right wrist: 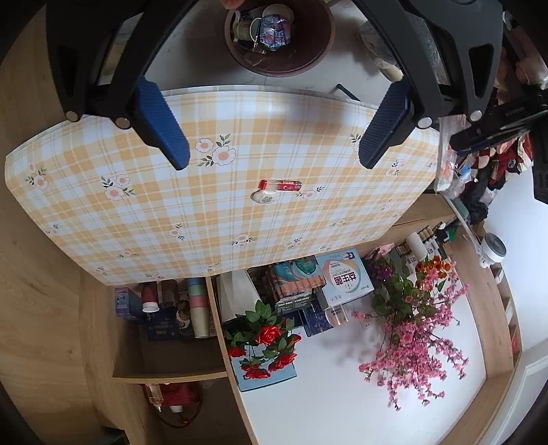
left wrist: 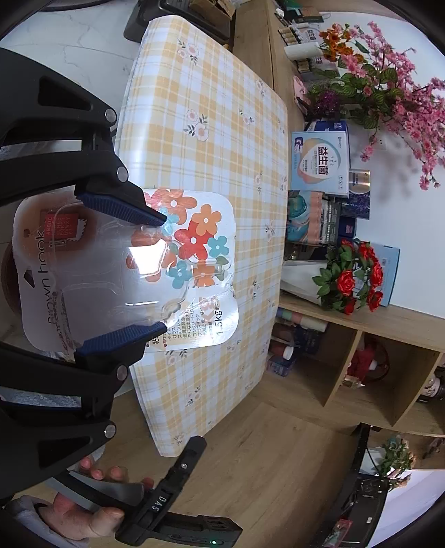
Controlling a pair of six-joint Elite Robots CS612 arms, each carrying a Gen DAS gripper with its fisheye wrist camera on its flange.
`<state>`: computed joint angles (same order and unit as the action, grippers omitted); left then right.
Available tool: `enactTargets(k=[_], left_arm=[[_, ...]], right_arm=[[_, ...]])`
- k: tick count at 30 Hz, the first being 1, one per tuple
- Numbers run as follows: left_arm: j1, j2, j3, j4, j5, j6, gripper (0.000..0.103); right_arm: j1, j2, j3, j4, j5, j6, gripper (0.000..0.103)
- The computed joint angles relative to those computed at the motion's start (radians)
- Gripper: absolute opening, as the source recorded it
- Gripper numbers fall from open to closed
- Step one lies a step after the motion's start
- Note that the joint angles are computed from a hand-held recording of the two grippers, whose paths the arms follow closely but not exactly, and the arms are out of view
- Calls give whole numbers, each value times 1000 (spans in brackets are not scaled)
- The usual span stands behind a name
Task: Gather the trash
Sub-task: 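Open the right tool to drop the snack bag into the bin while the left holds the wrapper, then open the left tool to drop the flower-print wrapper into the bin, then move both open tools to the red lighter and white sachet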
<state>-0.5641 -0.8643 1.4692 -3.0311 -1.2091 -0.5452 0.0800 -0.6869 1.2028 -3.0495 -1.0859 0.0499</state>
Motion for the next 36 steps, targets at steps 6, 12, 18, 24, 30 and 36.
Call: enactTargets(k=[6, 12, 18, 24, 30, 36], left_arm=[[-3, 21, -35, 39, -31, 21, 56], [-4, 36, -58, 57, -71, 40, 58], [-5, 43, -64, 57, -93, 51, 83], [-4, 34, -48, 71, 1, 0, 93], [4, 22, -22, 87, 72, -65, 97], [13, 20, -9, 86, 116, -80, 97]], right_arm=[[-14, 3, 8, -18, 32, 26, 97], [-21, 10, 11, -38, 33, 44, 97], [-21, 11, 13, -30, 24, 37, 97], [-15, 13, 14, -18, -14, 27, 97], [-10, 14, 13, -5, -29, 10, 97], [-4, 19, 1, 24, -53, -6, 97]])
